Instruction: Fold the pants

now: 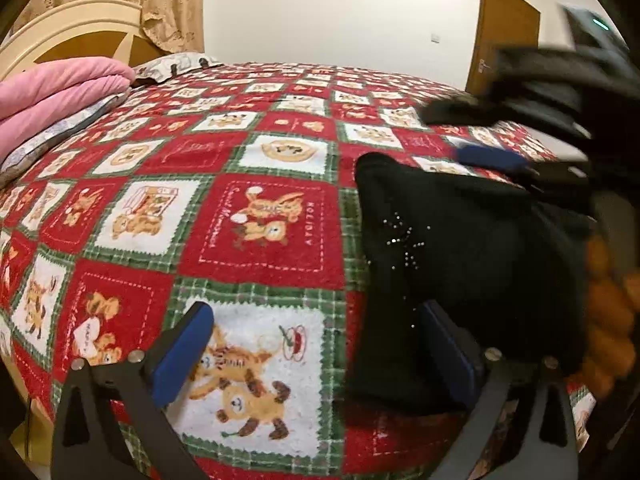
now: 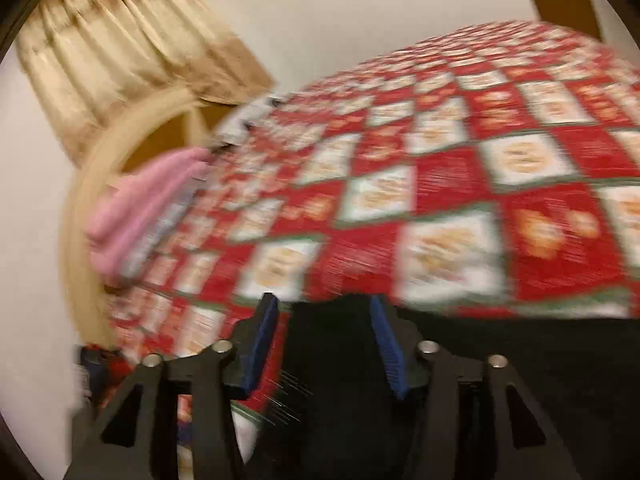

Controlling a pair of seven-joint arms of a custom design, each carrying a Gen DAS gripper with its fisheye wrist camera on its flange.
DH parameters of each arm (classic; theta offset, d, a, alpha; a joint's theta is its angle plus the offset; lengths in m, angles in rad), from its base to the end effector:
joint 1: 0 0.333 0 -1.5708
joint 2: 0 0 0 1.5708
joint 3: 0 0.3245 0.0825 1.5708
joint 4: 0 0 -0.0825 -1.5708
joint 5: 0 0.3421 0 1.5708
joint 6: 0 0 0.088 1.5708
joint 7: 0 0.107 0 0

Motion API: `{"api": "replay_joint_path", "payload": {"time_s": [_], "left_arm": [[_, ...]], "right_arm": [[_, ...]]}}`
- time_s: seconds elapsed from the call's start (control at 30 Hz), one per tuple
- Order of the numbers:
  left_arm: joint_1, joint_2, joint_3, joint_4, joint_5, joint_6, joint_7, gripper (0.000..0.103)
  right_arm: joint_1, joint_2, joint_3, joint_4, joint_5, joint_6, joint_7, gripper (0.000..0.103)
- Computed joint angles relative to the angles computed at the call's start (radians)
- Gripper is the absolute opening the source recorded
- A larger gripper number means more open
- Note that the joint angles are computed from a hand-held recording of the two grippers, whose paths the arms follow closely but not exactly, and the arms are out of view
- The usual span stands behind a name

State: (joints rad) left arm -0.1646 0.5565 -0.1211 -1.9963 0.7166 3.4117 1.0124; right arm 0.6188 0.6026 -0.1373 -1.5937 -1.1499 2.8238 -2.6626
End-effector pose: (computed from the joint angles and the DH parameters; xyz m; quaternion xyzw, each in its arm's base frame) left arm 0.5735 -0.2358 0.3143 -0.4844 0.7764 -0.3640 0.1734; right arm 0.5840 0.3781 0.3606 -0.4583 0.7786 -0.1958 0.3813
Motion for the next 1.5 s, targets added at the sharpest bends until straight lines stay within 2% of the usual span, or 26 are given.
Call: {"api": "replay_joint_path", "payload": {"time_s": [0.03, 0.07, 0.1, 0.2, 0.23, 0.33, 0.4, 0.5, 0.53, 0.57, 0.63, 0.73, 0.83, 0.9, 0.97, 1.1, 1.2, 1.33, 1.43, 1.47, 1.5], "left_arm": [[-0.032, -0.005, 0.032, -0.004, -0.014, 0.004, 0.002, 0.103], [-0.052, -0.009, 0.051, -0.008, -0.022, 0.003, 0.005, 0.103], [-0.07, -0.013, 0.067, -0.009, -0.03, -0.001, 0.009, 0.103], [-0.091, -0.017, 0.087, -0.011, -0.043, -0.008, 0.019, 0.103], [-0.103, -0.019, 0.098, -0.013, -0.051, -0.009, 0.02, 0.103], [-0.173, -0.024, 0.166, -0.018, -0.084, -0.005, 0.034, 0.103], [-0.24, -0.029, 0.232, -0.019, -0.103, -0.008, 0.061, 0.103], [-0.323, -0.042, 0.314, -0.031, -0.131, -0.014, 0.105, 0.103], [-0.344, -0.048, 0.334, -0.037, -0.14, -0.02, 0.116, 0.103], [-0.363, -0.054, 0.352, -0.044, -0.149, -0.024, 0.124, 0.103], [-0.421, -0.071, 0.41, -0.075, -0.174, -0.004, 0.141, 0.103], [-0.434, -0.096, 0.414, -0.121, -0.191, 0.038, 0.197, 0.103], [-0.46, -0.11, 0.428, -0.143, -0.227, 0.049, 0.256, 0.103], [-0.425, -0.123, 0.389, -0.151, -0.229, 0.051, 0.275, 0.103], [-0.36, -0.133, 0.322, -0.153, -0.215, 0.061, 0.287, 0.103], [-0.272, -0.127, 0.227, -0.13, -0.206, 0.09, 0.311, 0.103], [-0.138, -0.091, 0.091, -0.076, -0.132, 0.09, 0.283, 0.103], [-0.082, -0.04, 0.022, 0.004, -0.091, 0.014, 0.25, 0.103], [-0.036, -0.006, -0.032, 0.049, -0.059, -0.041, 0.218, 0.103], [-0.003, 0.006, -0.07, 0.063, -0.046, -0.062, 0.209, 0.103], [0.059, 0.025, -0.142, 0.078, -0.031, -0.093, 0.206, 0.103]], "right_arm": [[0.007, -0.025, 0.02, -0.034, 0.033, -0.066, -0.046, 0.052], [0.035, -0.052, 0.007, -0.076, -0.004, -0.088, -0.023, 0.052], [0.061, -0.083, 0.011, -0.116, -0.026, -0.146, -0.015, 0.052], [0.097, -0.129, 0.064, -0.175, -0.019, -0.345, -0.079, 0.052], [0.107, -0.139, 0.075, -0.194, -0.037, -0.381, -0.069, 0.053], [0.102, -0.18, 0.101, -0.277, -0.116, -0.378, 0.036, 0.054], [0.108, -0.21, 0.12, -0.312, -0.162, -0.411, 0.119, 0.054], [0.136, -0.256, 0.152, -0.374, -0.216, -0.533, 0.253, 0.055], [0.145, -0.263, 0.163, -0.385, -0.214, -0.598, 0.285, 0.064], [0.144, -0.265, 0.178, -0.385, -0.163, -0.666, 0.292, 0.069], [0.111, -0.273, 0.206, -0.398, -0.085, -0.692, 0.297, 0.072], [0.081, -0.284, 0.232, -0.417, -0.074, -0.685, 0.296, 0.072], [0.072, -0.268, 0.254, -0.378, -0.008, -0.721, 0.196, 0.072], [0.089, -0.289, 0.253, -0.397, -0.037, -0.738, 0.257, 0.072], [0.111, -0.333, 0.256, -0.446, -0.098, -0.78, 0.375, 0.072], [0.112, -0.401, 0.288, -0.535, -0.113, -0.865, 0.496, 0.076], [0.086, -0.474, 0.308, -0.665, -0.151, -0.828, 0.718, 0.076], [0.038, -0.524, 0.325, -0.778, -0.207, -0.736, 0.953, 0.076], [0.016, -0.513, 0.332, -0.796, -0.275, -0.699, 1.03, 0.076], [0.01, -0.502, 0.332, -0.791, -0.3, -0.685, 1.038, 0.076], [0.003, -0.491, 0.329, -0.786, -0.329, -0.66, 1.051, 0.076]]}}
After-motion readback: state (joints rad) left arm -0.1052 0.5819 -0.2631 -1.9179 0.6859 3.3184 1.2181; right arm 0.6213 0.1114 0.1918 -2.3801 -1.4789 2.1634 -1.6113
